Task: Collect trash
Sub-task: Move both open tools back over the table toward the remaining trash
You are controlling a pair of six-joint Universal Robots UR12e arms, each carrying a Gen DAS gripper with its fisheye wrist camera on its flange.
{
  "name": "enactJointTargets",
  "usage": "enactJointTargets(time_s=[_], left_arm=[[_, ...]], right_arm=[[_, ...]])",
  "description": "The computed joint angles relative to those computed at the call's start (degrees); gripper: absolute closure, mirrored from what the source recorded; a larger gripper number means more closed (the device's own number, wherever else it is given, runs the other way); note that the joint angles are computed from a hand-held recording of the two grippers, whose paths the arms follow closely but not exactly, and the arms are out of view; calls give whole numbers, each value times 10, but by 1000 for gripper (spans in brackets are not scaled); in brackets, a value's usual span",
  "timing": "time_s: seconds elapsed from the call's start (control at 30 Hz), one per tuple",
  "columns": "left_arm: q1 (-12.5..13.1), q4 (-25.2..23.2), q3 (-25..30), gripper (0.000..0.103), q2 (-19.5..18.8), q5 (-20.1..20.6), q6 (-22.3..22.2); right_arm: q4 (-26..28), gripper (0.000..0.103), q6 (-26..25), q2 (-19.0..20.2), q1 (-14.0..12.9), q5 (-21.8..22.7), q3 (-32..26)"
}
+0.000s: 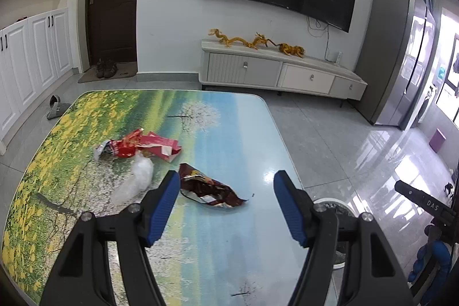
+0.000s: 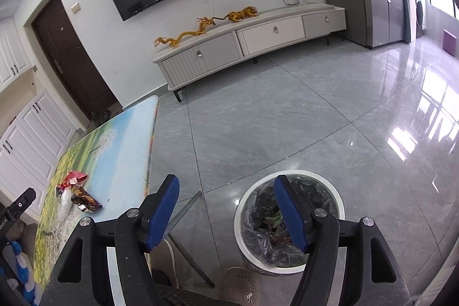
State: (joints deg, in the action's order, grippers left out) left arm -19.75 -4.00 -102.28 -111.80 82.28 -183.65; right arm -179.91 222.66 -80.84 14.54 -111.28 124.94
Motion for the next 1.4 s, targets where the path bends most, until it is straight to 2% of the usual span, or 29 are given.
enactJointTargets(time_s=[0.27,0.5,0.97,1.07,1.2,1.27,1.4], left_arm=[[29,30,-28,37,17,-16,-29],[52,57,-51,34,33,-14,-41],[73,99,-75,33,37,14,-33],[77,88,-79,33,35,24,-22],[89,17,-81,33,36,30,-5],[92,0,-83,33,35,36,-2],[101,-31,-81,33,32,21,1]], right_arm=[[25,34,-43,14,32,-22,-45],[31,31,-80,35,59,-27,-84],[28,28,-150,75,75,22,-128],[23,28,-157,80,72,41,-129],[14,28,-174,87,66,65,-128],[13,28,-182,91,63,80,-128],[12,28,-199,103,55,116,-134]])
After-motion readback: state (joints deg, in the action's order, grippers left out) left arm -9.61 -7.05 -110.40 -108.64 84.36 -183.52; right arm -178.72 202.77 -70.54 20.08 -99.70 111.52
